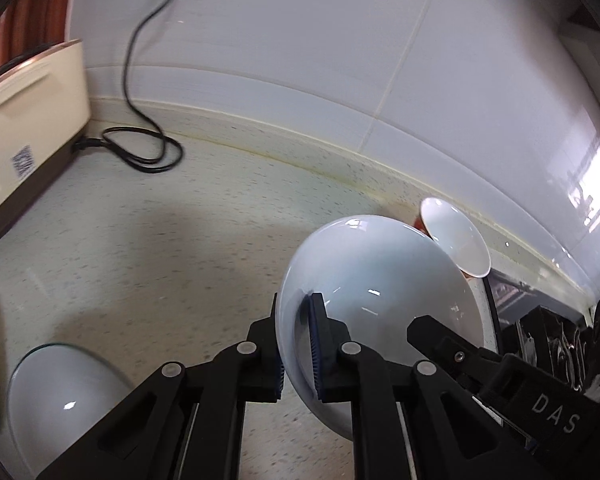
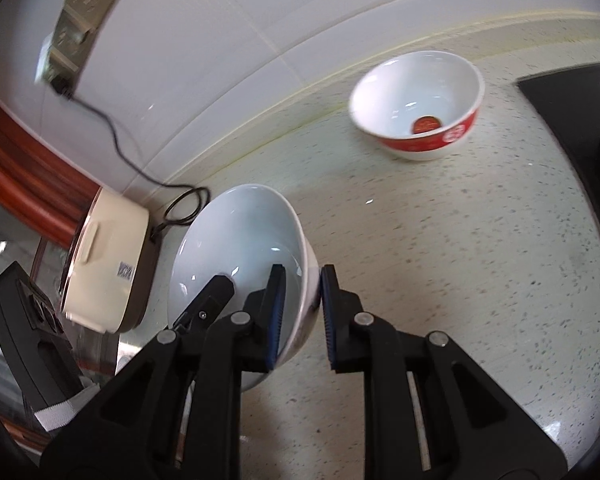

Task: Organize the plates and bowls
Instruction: 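Lift the white bowl with both grippers and carry it toward the rice cooker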

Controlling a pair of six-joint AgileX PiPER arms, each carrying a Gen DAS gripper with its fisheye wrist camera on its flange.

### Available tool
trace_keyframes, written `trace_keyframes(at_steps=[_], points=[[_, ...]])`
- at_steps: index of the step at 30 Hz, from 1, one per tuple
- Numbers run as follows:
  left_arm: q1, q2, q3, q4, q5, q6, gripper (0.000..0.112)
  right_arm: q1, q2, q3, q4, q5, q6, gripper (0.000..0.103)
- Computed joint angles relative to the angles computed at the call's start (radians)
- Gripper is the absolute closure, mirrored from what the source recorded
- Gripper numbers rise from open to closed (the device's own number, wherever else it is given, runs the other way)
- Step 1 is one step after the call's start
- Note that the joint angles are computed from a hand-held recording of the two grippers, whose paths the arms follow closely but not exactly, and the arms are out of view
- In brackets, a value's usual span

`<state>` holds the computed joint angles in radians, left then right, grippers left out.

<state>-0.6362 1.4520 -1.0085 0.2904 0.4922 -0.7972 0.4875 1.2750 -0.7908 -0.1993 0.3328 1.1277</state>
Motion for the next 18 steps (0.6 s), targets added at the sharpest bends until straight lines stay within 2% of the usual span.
trace_keyframes(at_steps=[7, 12, 18], points=[[-0.009, -0.075, 0.06, 0.16, 0.018, -0.198, 0.101, 0.059, 0.02, -0.031, 0.004, -0.004, -0.051, 0.082], [-0.064, -0.148, 0.115, 0.344, 0.084, -0.417, 0.101, 0.098, 0.027, -0.043, -0.014, -0.009, -0.049, 0.082], [-0.033, -0.198, 0.165, 0.353, 0.079, -0.446, 0.101, 0.126, 0.058, -0.07, 0.003, -0.009, -0.083, 0.082]])
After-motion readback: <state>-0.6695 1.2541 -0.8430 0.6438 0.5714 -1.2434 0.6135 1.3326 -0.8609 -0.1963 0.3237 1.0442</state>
